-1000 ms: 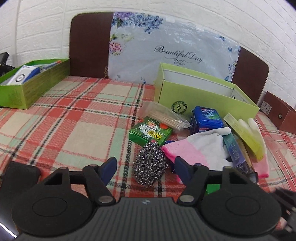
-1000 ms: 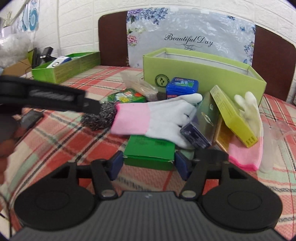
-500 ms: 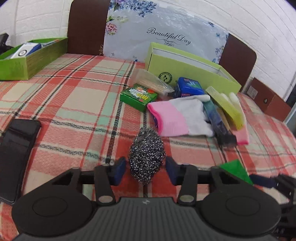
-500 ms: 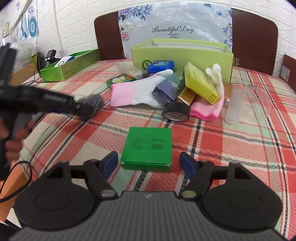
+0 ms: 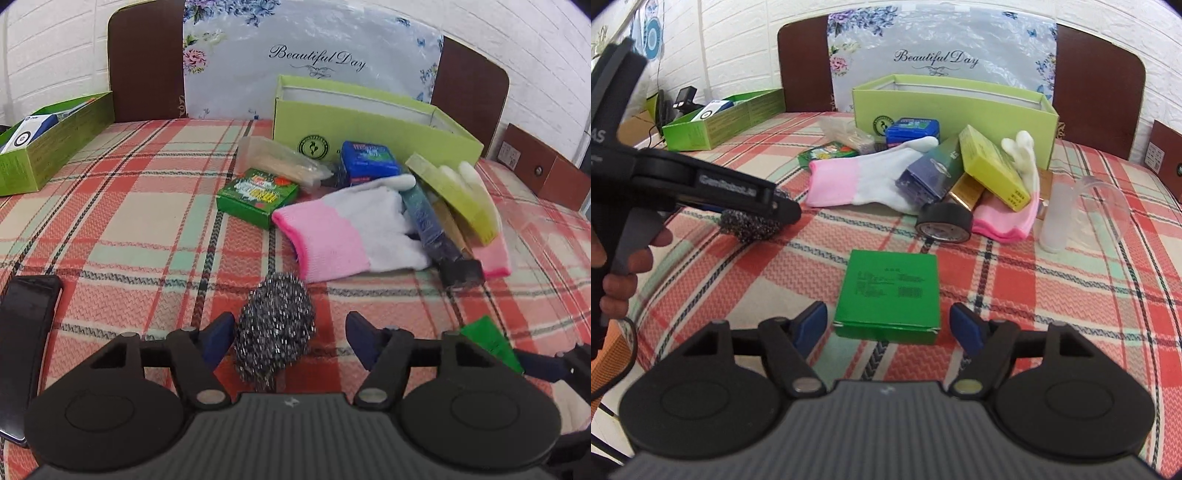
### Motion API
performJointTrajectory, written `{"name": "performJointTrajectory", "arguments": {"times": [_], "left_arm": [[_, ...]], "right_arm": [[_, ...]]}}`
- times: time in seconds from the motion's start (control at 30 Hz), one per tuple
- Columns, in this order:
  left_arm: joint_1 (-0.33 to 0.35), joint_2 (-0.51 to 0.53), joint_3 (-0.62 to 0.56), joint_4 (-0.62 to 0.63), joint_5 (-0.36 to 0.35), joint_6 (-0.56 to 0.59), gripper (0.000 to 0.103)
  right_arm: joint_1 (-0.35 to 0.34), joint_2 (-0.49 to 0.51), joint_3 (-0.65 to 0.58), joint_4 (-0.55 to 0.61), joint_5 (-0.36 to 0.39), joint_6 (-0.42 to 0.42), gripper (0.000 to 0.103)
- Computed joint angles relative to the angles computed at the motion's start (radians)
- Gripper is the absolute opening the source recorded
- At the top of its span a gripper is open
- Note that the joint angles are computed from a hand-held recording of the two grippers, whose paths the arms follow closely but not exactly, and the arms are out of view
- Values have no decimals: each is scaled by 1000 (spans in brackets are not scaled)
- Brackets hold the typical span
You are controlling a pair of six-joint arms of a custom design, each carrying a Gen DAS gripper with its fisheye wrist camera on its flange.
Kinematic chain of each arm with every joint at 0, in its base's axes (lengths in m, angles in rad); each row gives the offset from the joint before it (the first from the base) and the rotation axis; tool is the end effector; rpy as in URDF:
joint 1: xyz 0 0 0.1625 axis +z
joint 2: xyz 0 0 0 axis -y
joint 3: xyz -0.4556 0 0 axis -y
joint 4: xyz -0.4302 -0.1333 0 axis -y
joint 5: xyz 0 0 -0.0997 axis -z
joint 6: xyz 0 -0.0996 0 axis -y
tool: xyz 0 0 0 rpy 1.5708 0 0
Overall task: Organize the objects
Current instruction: 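Grasp the steel wool scrubber with the left tool while the right tool grasps the green box, then lower both held items into the green box and open both tools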
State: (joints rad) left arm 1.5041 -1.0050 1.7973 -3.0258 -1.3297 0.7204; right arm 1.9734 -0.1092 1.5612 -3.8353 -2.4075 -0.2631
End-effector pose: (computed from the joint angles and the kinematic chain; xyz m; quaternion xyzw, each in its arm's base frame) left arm 0.1111 -0.6934 0.2259 0.3238 0.8820 -0.2694 0.2114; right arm 0.2979 -0.5480 -0.1885 0.1225 -0.8458 0.3862 0.3471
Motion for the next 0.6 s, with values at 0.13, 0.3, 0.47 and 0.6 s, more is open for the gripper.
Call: {"name": "performJointTrajectory", "arguments": {"times": [0.13,0.3,0.47,0.6], "left_arm": [[17,0,-12,30,-18,-48,62],[23,2,-27,44,-40,-77,48],[27,-18,-36,99,-79,-124,40],[18,-48,-46,153,-185,-125,40]], "right_arm": [[-3,12,-22,12,-5,7,66],[-10,15,-33,12,-3,4,61],[-18,-4,-1,6,39,20,60],[-28,-55,61,-10,138,62,60]]}}
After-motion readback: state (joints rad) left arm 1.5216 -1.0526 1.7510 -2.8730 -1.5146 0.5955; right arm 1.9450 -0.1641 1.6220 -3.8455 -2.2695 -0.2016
